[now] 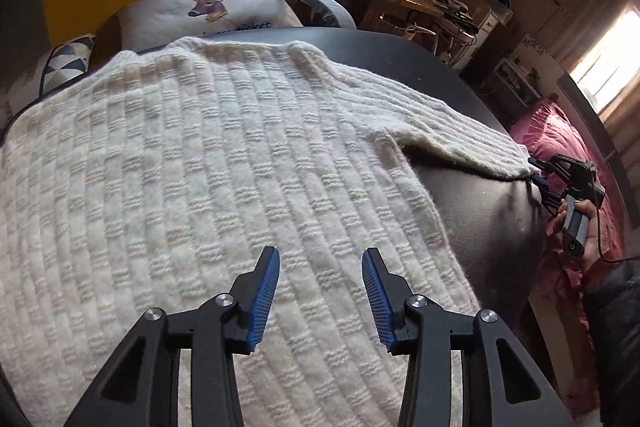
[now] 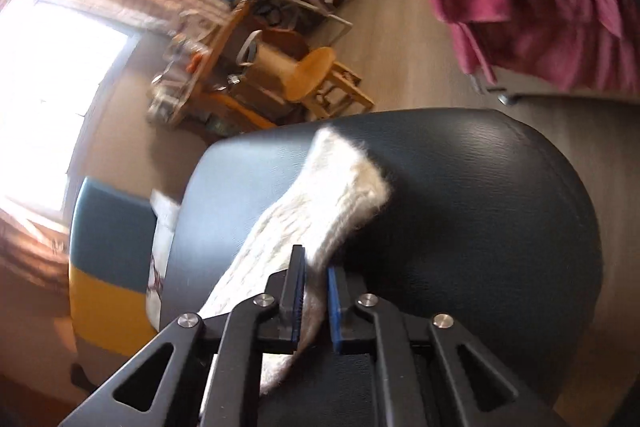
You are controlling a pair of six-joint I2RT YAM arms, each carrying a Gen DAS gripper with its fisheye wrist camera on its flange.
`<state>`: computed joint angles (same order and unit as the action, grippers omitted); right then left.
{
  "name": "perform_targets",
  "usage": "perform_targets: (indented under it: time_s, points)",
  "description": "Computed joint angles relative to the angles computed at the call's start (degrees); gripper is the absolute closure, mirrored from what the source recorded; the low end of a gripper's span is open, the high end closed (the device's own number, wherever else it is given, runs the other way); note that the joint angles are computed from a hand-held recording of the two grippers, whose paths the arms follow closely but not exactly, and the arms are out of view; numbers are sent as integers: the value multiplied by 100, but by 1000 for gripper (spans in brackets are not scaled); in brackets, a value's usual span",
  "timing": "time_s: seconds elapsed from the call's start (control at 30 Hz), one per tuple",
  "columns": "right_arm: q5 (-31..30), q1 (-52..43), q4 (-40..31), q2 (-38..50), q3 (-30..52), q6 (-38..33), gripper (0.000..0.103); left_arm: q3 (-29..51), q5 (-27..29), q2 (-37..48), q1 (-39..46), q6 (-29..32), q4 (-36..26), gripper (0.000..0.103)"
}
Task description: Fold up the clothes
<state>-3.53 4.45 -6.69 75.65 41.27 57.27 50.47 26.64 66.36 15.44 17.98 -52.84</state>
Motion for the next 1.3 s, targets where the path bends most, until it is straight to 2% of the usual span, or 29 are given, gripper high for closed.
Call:
perform_targets:
  time_s: [0.07, 0.17, 0.33, 0.43, 0.6, 0.67, 0.8, 0.9, 0.93, 0.97, 1.0, 1.03, 1.13, 1.2, 1.27, 1.3]
  points:
    - [216, 361, -129, 0, 180, -621, 96, 164, -9, 141, -398, -290, 24, 59]
    - [607, 1020, -536, 149, 596, -1516, 96, 706, 330, 636, -929, -772, -169, 59]
    - [779, 1769, -737, 284, 772, -2240, 96, 1956, 896, 1709, -2202, -2006, -139, 58]
    - [807, 2024, -792, 337, 744, -2374, 96, 2766, 1068, 2445, -2952, -2670, 3, 58]
    - [789, 2146, -735, 449, 703, -2431, 96, 3950, 1252, 3765, -3803, -3361, -31, 51]
    - [751, 2169, -699, 442, 703, -2417, 96, 4111, 1168, 4064, -3969, -3629, 79, 51]
    - [909, 2403, -823, 441, 779, -2537, 96, 4349, 1353, 4561, -4016, -4181, 190, 50]
    - [1094, 2581, -884, 500, 861, -2571, 96, 4426, 1217, 4673, -4055, -4534, 483, 57]
    - [1087, 2588, -901, 533, 895, -2555, 92, 4504, 1138, 4706, -4103, -4511, 466, 77]
    - [1010, 2563, -902, 536, 905, -2491, 92, 4585, 1058, 4741, -4150, -4487, 447, 93]
    - [943, 2532, -839, 470, 849, -2368, 86, 4741, 763, 4758, -4256, -4334, 297, 96]
    - [806, 2477, -678, 315, 704, -2189, 77, 4753, 529, 4684, -4357, -4191, 229, 96]
    - [270, 2281, 36, -335, 74, -1458, 76, 4699, 260, 4438, -4421, -3961, 231, 97]
    - [-406, 2071, 807, -725, -474, -725, 74, 4767, 371, 4262, -4226, -4014, 224, 97]
    - [-1165, 1911, 1724, -715, -911, 208, 71, 5111, 547, 4146, -3922, -3979, 56, 97]
    - [-1400, 1918, 2250, -604, -1088, 658, 65, 5397, 633, 4125, -3747, -3939, -109, 97]
